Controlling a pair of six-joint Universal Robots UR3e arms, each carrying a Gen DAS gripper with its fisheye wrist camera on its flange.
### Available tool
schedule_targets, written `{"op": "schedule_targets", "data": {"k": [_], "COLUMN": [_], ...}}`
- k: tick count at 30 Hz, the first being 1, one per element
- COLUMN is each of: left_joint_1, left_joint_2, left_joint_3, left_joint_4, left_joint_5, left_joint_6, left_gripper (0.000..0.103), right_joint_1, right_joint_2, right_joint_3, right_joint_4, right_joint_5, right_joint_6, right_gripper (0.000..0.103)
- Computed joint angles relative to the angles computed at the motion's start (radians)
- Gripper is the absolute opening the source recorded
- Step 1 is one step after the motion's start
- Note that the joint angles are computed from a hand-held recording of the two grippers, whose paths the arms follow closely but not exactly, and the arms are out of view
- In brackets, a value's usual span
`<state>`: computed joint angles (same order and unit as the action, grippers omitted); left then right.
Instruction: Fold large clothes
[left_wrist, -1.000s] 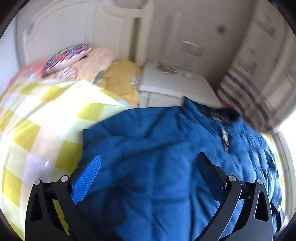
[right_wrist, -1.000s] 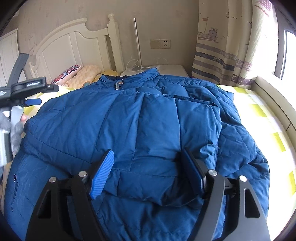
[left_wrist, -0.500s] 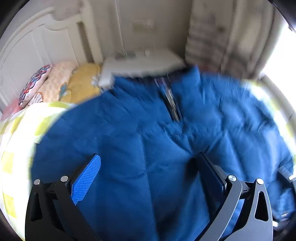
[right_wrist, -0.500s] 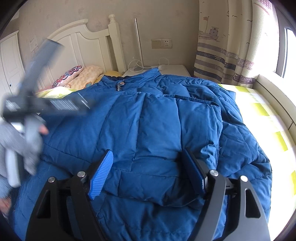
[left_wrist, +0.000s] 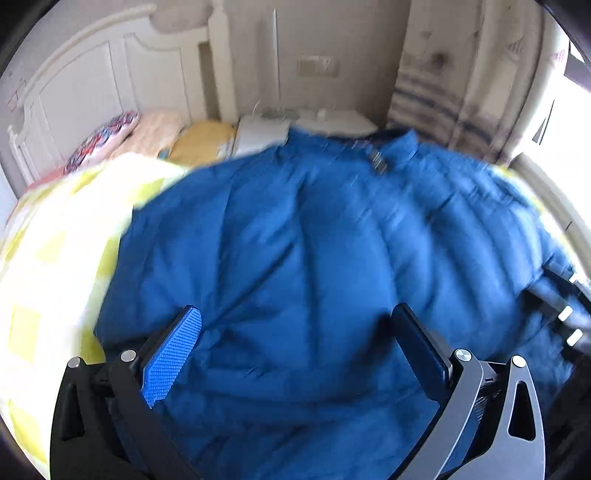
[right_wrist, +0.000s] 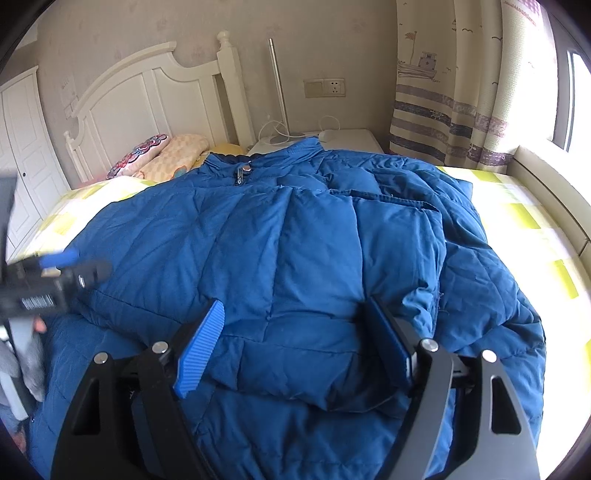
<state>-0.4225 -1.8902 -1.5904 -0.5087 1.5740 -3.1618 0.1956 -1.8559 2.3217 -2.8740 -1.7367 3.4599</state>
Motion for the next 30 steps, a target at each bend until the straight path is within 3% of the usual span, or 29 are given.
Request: {"op": "schedule_targets", "data": {"k": [2, 7, 9, 11, 13, 16, 17, 19, 20, 22, 25, 30], "left_joint_1": [0.018, -0.016, -0.010, -0.005, 0.000, 0.005, 0.007, 0.011, 0.015, 0.021, 0.022, 0.023], "left_joint_2": [0.007, -0.019, -0.011, -0.005, -0.011, -0.008, -0.002, 0.002, 0.006, 0.007, 0.005, 0.006], "left_joint_3": [-0.073, -0.054, -0.070, -0.081, -0.069, -0.075, -0.084, -0.092, -0.100, -0.098, -0.096, -0.098], "left_joint_4": [0.096, 0.101, 0.113, 0.122, 0.116, 0.119, 0.125, 0.132, 0.136, 0.133, 0.133, 0.135], "left_joint_5": [-0.034, 0.023, 0.008, -0.001, -0.004, -0.012, -0.017, -0.025, -0.032, -0.043, -0.043, -0.046], "left_joint_6": [0.019, 0.013, 0.008, 0.007, 0.011, 0.012, 0.011, 0.011, 0.010, 0.010, 0.010, 0.010], "left_gripper": [0.099, 0.099, 0.099, 0.099, 0.099, 0.099, 0.099, 0.099, 0.099, 0.099, 0.099, 0.099], "right_joint_1": [0.006, 0.021, 0.020, 0.049, 0.144, 0.219, 0.212, 0.213, 0.239, 0.288, 0.288, 0.141], "right_joint_2": [0.004, 0.013, -0.013, -0.055, -0.034, 0.026, 0.038, 0.070, 0.107, 0.159, 0.157, 0.154], "right_joint_3": [-0.002, -0.005, 0.043, 0.137, 0.197, 0.189, 0.175, 0.130, 0.091, 0.042, -0.008, -0.154], "right_joint_4": [-0.002, -0.015, -0.095, -0.269, -0.489, -0.578, -0.548, -0.482, -0.474, -0.516, -0.475, -0.123], "right_joint_5": [-0.005, -0.022, -0.040, -0.141, -0.357, -0.500, -0.474, -0.438, -0.455, -0.496, -0.478, -0.351], "right_joint_6": [-0.001, 0.001, 0.026, 0.110, 0.187, 0.175, 0.158, 0.129, 0.101, 0.053, 0.024, 0.025], "right_gripper": [0.079, 0.080, 0.078, 0.078, 0.078, 0.078, 0.078, 0.064, 0.062, 0.062, 0.063, 0.074]}}
